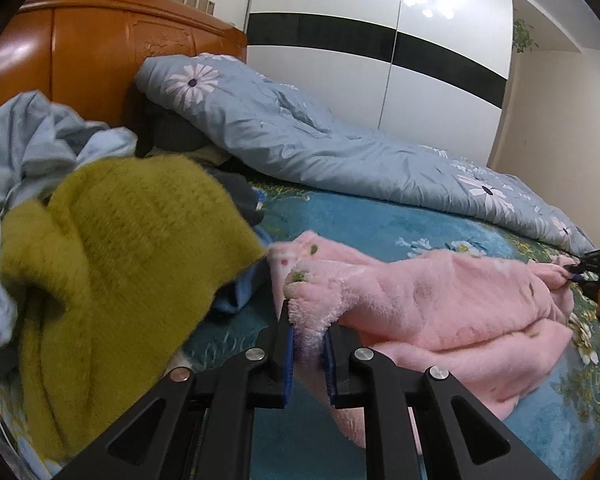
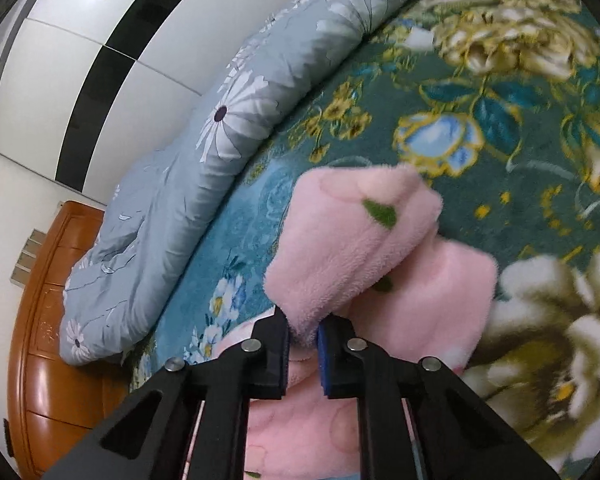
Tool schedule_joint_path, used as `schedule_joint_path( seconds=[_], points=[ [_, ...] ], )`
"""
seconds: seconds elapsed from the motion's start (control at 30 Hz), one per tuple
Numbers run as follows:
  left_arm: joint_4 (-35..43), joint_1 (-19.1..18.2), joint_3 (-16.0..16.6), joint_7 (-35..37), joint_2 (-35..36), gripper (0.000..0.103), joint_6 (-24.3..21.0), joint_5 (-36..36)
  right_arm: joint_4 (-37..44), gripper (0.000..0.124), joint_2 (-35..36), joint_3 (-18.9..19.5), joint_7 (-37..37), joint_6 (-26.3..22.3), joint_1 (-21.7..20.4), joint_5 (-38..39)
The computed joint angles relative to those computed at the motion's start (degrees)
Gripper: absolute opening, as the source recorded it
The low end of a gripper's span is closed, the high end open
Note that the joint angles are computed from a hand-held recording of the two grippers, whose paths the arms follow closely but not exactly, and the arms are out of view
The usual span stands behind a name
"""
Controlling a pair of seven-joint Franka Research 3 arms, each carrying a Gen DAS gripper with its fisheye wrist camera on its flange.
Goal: Fold clothes
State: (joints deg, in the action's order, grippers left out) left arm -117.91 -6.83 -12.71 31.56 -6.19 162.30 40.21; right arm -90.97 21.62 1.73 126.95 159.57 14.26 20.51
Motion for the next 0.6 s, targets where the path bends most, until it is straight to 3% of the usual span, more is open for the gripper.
schedule_joint_path(
  seconds=[0.1, 0.23, 0.37, 0.47, 0.57, 0.6],
  points=[
    [6.30, -0.48, 0.20, 1.78, 4.09, 0.013, 1.27, -0.78, -2.05, 0.010, -3.62, -2.03, 0.57, 2.58, 0.10, -2.34],
    [15.55, -3.12, 0.44, 6.96, 10.10, 0.013, 7.49, -3.03, -5.30, 0.009, -10.48, -5.87, 2.84, 6.45, 0.64, -10.61],
    [20.03, -6.71, 0.22, 12.78, 13.75, 0.013, 12.55, -3.90, -13.66, 0.009, -21.58, -11.38, 18.66, 10.41, 1.42, -36.05],
    [17.87, -7.05, -2.27, 21.13, 14.21, 0.013, 13.47, -10.96, -22.18, 0.009, -30.23, -9.59, 28.63, 7.95, -3.57, -50.04],
    [13.07, -4.18, -8.37, 34.62, 13.48, 0.013, 11.01, -26.39, -31.48, 0.010, -36.87, -8.35, 29.02, 3.64, -6.93, -49.99],
    [11.60, -4.44, -8.50, 35.94, 12.89, 0.013, 10.05, -28.36, -34.99, 0.010, -38.70, -8.38, 28.88, 3.05, -7.54, -48.45]
  ],
)
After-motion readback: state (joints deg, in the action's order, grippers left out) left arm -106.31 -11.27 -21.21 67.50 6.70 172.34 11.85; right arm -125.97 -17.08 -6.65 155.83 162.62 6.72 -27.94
